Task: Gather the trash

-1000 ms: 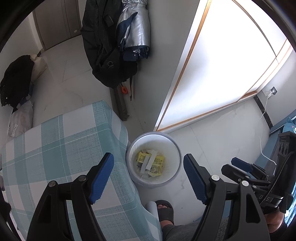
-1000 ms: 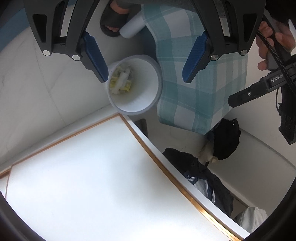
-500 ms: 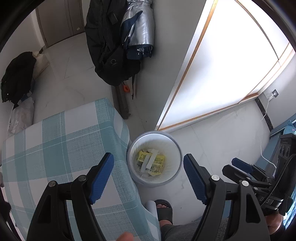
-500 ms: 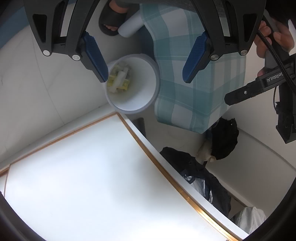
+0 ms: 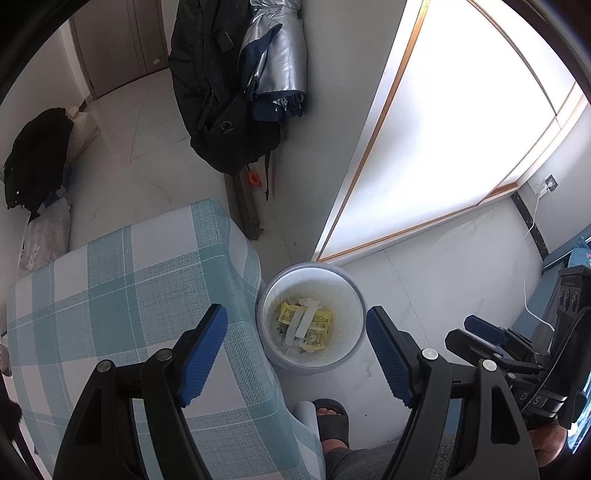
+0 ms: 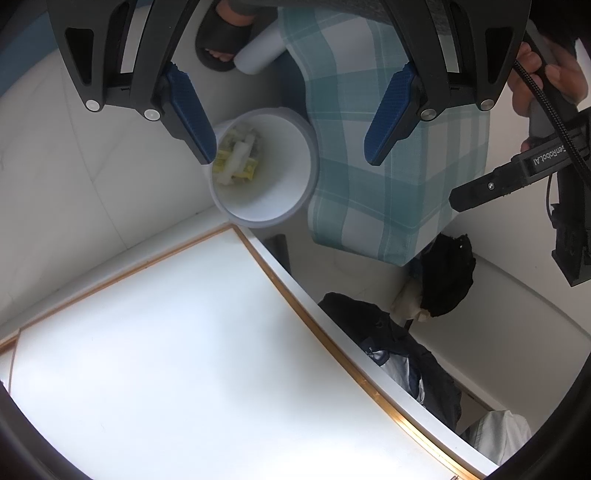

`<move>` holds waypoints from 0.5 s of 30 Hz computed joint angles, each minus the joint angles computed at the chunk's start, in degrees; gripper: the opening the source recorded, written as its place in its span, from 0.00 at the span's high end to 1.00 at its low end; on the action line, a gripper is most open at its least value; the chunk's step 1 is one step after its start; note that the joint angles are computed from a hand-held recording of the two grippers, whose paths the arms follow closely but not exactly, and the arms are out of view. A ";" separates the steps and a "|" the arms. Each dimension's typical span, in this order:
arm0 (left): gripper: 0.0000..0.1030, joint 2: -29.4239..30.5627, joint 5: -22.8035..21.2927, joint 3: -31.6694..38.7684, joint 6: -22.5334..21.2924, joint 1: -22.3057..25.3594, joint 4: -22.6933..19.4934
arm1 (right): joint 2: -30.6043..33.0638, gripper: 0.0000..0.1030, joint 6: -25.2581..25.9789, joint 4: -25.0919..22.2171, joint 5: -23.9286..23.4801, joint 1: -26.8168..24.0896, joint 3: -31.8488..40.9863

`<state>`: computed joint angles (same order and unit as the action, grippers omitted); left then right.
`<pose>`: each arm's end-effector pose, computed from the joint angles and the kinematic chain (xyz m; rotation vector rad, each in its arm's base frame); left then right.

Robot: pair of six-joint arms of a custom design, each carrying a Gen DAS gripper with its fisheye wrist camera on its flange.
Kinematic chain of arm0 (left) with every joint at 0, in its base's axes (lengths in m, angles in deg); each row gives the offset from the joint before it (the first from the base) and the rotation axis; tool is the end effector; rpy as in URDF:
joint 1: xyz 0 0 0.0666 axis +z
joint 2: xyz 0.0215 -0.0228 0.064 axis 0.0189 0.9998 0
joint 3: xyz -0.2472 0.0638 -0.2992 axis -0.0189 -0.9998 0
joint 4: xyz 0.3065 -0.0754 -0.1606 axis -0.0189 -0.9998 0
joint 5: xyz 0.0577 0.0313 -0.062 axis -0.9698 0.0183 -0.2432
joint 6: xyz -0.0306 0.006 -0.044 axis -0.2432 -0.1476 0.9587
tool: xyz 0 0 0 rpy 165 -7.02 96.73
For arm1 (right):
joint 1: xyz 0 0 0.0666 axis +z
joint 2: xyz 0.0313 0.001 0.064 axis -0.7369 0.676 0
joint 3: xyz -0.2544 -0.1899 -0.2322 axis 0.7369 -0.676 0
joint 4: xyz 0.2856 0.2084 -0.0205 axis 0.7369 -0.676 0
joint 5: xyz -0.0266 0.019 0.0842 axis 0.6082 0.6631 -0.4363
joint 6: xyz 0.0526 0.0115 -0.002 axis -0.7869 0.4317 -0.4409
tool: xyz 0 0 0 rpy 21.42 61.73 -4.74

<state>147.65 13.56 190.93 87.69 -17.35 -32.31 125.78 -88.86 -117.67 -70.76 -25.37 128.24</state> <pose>0.4278 -0.1462 0.5111 0.3786 2.6929 -0.2269 0.3976 0.1677 0.4289 0.2991 2.5495 0.6565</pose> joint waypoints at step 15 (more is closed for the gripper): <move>0.27 -2.41 -0.81 -3.15 0.85 0.20 6.04 | 0.41 0.20 0.31 -0.22 -0.24 0.00 0.21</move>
<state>145.25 12.75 187.78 88.54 -17.15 -26.27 126.18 -88.55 -117.89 -71.00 -25.37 128.45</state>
